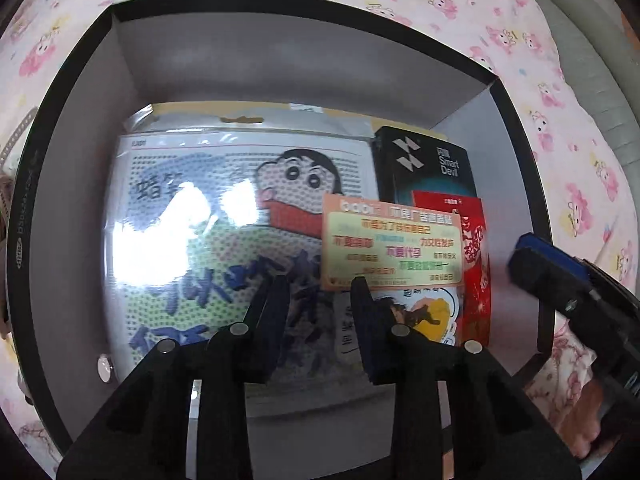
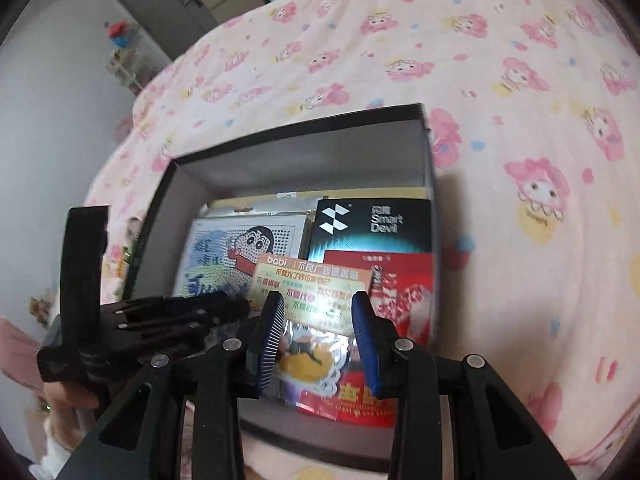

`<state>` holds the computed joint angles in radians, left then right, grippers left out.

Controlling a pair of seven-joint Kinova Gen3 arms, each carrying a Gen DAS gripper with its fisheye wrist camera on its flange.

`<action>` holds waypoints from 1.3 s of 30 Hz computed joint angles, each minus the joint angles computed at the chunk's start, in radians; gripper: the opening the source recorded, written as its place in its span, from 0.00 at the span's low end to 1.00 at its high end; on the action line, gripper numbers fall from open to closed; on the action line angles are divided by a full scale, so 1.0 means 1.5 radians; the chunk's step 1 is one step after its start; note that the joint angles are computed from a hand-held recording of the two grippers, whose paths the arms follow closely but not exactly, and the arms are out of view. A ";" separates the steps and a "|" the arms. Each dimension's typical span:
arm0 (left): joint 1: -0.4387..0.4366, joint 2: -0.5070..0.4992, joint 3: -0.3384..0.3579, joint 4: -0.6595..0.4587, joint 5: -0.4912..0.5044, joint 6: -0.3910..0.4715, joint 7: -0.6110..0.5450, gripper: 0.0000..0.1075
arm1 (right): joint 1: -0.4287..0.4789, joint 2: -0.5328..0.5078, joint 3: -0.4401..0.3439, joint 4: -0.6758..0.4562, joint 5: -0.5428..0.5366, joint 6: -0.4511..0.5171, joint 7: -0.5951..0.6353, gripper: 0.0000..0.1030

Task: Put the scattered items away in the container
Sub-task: 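Lower the cards beside the Smart Devil box and open the right tool, then withdraw both tools from the box and reach toward the white smartwatch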

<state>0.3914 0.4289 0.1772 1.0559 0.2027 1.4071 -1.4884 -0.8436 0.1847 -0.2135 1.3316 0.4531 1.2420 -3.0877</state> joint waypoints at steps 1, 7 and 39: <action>-0.010 0.003 0.014 -0.001 0.014 0.004 -0.002 0.28 | -0.006 0.004 -0.001 -0.002 0.007 0.005 -0.006 0.30; -0.031 0.002 0.033 0.020 0.120 0.010 -0.079 0.28 | -0.046 -0.009 -0.007 0.016 0.083 0.080 -0.087 0.31; -0.079 -0.148 -0.001 0.106 0.111 -0.015 -0.108 0.34 | -0.093 0.015 -0.019 -0.013 0.119 0.115 -0.130 0.34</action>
<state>0.2731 0.2071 0.1752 1.2151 0.3696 1.3849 -1.6502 -0.9834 0.2078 -0.2420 1.3126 0.6314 1.4139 -3.2828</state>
